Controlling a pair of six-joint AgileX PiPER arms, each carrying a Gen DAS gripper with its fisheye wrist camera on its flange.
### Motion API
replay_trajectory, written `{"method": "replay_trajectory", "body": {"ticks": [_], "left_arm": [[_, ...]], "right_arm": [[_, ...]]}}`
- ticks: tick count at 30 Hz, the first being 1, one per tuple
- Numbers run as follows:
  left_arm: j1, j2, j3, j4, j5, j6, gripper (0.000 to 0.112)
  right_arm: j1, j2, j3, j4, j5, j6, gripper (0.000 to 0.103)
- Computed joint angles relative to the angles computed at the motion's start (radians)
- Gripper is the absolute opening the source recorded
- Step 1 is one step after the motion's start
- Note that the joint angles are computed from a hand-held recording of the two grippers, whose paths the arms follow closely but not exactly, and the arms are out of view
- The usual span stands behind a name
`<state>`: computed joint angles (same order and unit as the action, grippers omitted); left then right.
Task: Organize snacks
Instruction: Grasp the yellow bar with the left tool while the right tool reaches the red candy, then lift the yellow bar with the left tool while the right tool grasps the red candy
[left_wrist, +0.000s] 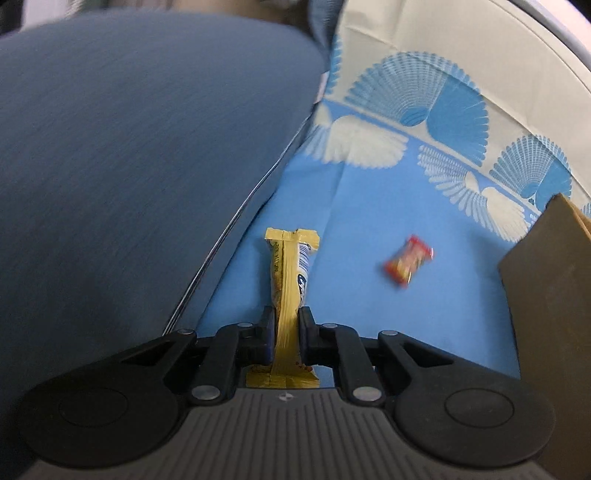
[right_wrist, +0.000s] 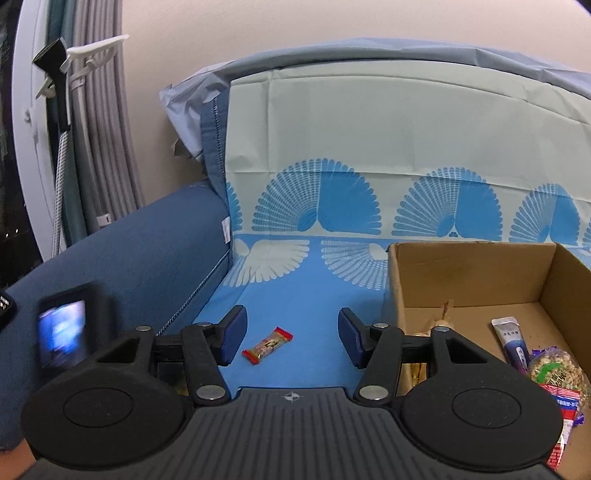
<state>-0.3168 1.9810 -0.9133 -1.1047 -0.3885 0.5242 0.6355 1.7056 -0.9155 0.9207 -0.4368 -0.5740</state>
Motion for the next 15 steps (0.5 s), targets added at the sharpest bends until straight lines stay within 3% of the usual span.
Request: {"method": "replay_trajectory", "body": {"ticks": [3, 9, 15], "left_arm": [[-0.021, -0.030, 0.086, 0.120, -0.059, -0.152, 0.014], [-0.024, 0.020, 0.081, 0.254, -0.114, -0.292, 0.017], [-0.008, 0.013, 0.107, 0.360, -0.128, -0.400, 0.016]], "right_arm": [[0.006, 0.012, -0.008, 0.020, 0.005, -0.025, 0.057], [0.005, 0.031, -0.017, 0.046, 0.041, -0.047, 0.055], [-0.006, 0.045, -0.023, 0.018, 0.079, -0.008, 0.039]]}}
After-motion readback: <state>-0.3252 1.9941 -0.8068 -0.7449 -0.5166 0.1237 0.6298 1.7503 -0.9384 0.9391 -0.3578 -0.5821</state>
